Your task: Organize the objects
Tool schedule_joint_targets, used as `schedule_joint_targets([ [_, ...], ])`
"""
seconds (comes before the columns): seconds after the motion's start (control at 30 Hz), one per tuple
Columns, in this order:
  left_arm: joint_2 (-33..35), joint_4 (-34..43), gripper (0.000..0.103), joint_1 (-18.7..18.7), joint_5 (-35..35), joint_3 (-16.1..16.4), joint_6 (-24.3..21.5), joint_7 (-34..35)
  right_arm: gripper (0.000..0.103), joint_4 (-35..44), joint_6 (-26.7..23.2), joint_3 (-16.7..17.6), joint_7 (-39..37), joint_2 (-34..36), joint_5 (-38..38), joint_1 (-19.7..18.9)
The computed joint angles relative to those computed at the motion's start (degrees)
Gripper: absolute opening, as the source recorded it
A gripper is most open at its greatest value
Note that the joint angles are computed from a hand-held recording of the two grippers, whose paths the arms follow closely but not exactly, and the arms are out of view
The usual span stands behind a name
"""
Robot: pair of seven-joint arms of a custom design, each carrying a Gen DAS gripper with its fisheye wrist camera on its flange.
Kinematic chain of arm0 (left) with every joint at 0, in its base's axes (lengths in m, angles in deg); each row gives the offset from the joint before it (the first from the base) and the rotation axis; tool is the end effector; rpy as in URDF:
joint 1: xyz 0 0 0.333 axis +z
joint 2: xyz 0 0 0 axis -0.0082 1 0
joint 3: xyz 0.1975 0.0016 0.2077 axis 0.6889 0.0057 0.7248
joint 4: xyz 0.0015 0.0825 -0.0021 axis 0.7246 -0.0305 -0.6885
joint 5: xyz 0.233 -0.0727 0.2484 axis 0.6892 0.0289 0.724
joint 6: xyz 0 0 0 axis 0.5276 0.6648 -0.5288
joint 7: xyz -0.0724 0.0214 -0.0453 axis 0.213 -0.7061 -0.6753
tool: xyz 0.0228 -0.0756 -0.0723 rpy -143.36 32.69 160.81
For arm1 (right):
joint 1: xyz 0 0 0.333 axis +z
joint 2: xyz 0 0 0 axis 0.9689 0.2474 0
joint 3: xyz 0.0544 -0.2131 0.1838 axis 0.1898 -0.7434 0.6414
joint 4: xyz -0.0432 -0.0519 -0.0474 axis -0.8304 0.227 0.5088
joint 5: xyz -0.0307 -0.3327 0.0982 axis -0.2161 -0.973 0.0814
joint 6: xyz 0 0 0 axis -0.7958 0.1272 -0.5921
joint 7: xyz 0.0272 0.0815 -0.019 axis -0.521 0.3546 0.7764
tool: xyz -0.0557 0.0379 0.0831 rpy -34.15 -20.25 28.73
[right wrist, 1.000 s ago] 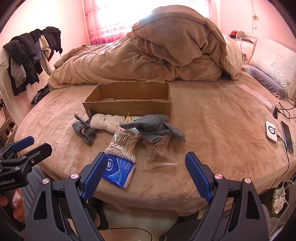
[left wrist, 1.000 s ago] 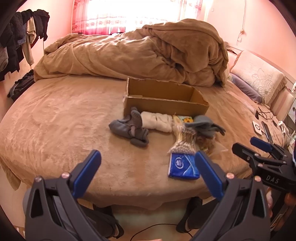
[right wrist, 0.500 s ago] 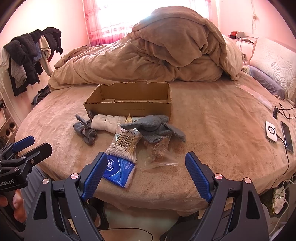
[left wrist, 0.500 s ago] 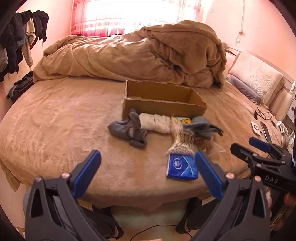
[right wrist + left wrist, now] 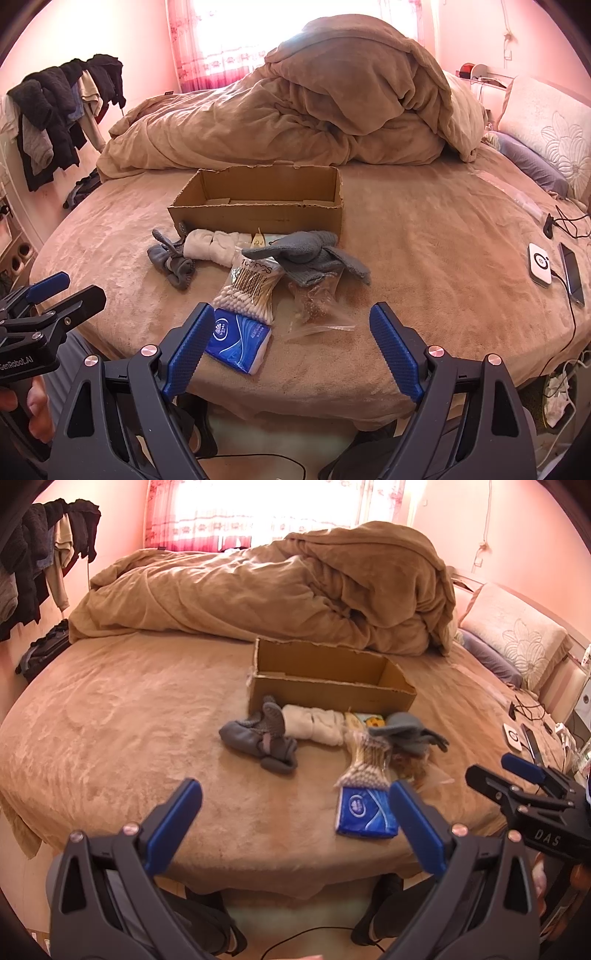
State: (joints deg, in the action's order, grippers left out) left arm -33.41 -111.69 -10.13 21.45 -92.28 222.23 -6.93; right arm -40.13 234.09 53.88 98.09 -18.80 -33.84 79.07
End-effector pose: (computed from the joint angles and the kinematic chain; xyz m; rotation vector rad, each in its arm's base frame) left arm 0.5568 -0.1661 0.4224 -2.0566 1.2353 -0.7279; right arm 0.6814 0.1386 0.4453 -2.0368 1.1326 -0.3865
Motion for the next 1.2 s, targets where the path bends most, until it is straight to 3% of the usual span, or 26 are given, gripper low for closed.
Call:
schedule_joint_targets([
  [0.7, 2.86, 2.45, 0.102, -0.26, -2.3, 0.37, 1.23, 2.34, 0.088, 2.84, -1.48, -0.47, 0.87, 1.46, -0.77, 0.06],
  [1.0, 10.57, 7.5, 0.102, -1.35, -10.44, 2.17, 4.9, 9.37, 0.088, 13.9, -5.59, -2.5, 6.76, 10.61, -6.71, 0.96],
  [1.2, 16.93, 12.13, 0.102, -3.35, -17.22, 4.17, 6.84, 15.55, 0.088, 27.18, -11.89, -2.68, 9.96, 19.95, -10.51, 1.34],
])
